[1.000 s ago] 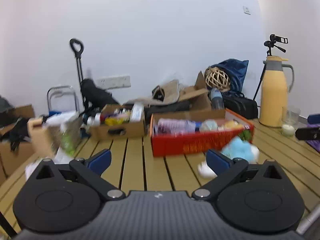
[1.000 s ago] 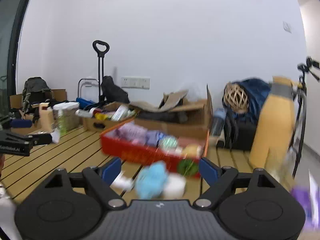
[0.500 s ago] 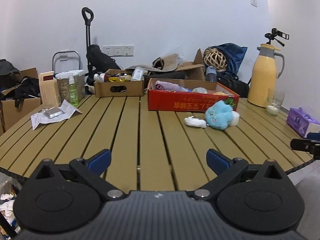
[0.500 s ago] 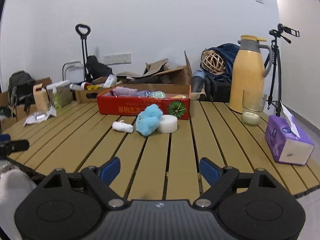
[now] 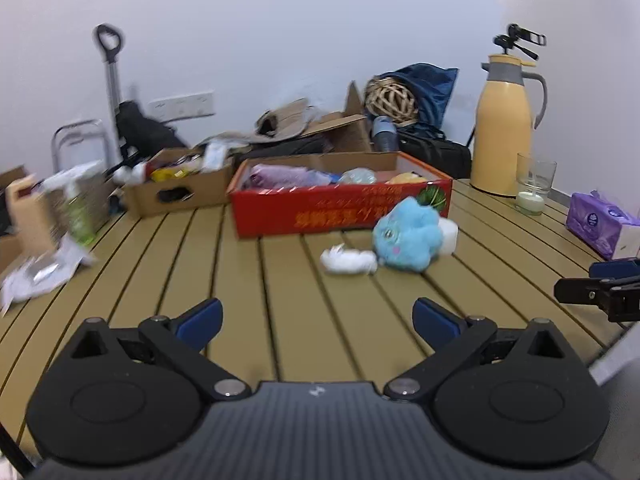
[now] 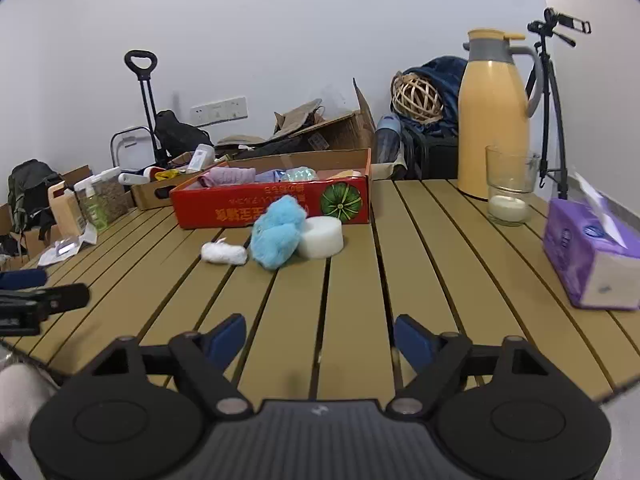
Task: Organize soft objects
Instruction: 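Move both tools back to the table toward the blue plush toy, then close both tools on the blue plush toy and lift it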
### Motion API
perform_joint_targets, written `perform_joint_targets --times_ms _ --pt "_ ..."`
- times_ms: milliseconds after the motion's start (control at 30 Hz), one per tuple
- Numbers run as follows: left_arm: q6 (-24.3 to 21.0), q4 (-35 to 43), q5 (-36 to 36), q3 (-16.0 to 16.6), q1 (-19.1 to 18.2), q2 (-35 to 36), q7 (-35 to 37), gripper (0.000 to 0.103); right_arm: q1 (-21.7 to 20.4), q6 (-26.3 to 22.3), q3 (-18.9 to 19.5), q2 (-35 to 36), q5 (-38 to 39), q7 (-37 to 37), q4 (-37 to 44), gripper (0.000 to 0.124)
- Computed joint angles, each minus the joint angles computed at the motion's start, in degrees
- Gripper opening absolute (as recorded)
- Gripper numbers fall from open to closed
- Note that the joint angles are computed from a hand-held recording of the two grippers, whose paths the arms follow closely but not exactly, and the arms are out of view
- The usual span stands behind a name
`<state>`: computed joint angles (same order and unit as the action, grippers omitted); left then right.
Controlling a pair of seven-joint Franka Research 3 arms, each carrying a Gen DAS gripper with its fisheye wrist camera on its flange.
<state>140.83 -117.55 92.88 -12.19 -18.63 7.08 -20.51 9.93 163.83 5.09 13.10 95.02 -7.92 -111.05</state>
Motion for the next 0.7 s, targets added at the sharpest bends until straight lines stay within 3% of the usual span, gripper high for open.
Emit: perform_joint_targets --times_ms 133,200,267,367,500,600,700 --pt "3.67 9.25 0.27 2.02 0.95 7.23 3.66 0.102 0.19 0.57 0.63 6.64 -7.07 6.68 8.49 0.074" --pt "9.03 13.33 1.36 3.35 1.75 10.19 2.74 0.102 -0.3 0.43 1.63 10.06 -10.5 9.67 13.09 0.071" --pt "13.88 17.0 -0.55 4.34 2.36 13.04 5.16 0.088 -0.48 -0.6 2.23 13.52 -15.27 14.25 17.82 0.066" --pt "21.43 22.84 -7.89 5.16 3.68 18.28 14.71 0.07 -0.13 -2.71 2.65 19.8 -22.44 21.37 26.63 0.065" --pt "25.53 29.92 -16.64 5.75 4.73 25.1 22.41 0.07 1.81 -5.79 1.74 28.95 -32.62 32.28 39.65 0.058" --pt "28.55 34.03 -31.71 -0.5 10.98 30.42 37.58 0.075 2.23 -9.65 1.64 34.32 -38.51 38.7 47.48 0.047" --pt "30.18 36.94 -41.95 -8.32 17.01 34.96 50.99 0.075 0.61 -15.62 3.29 38.35 -41.69 44.34 53.44 0.034"
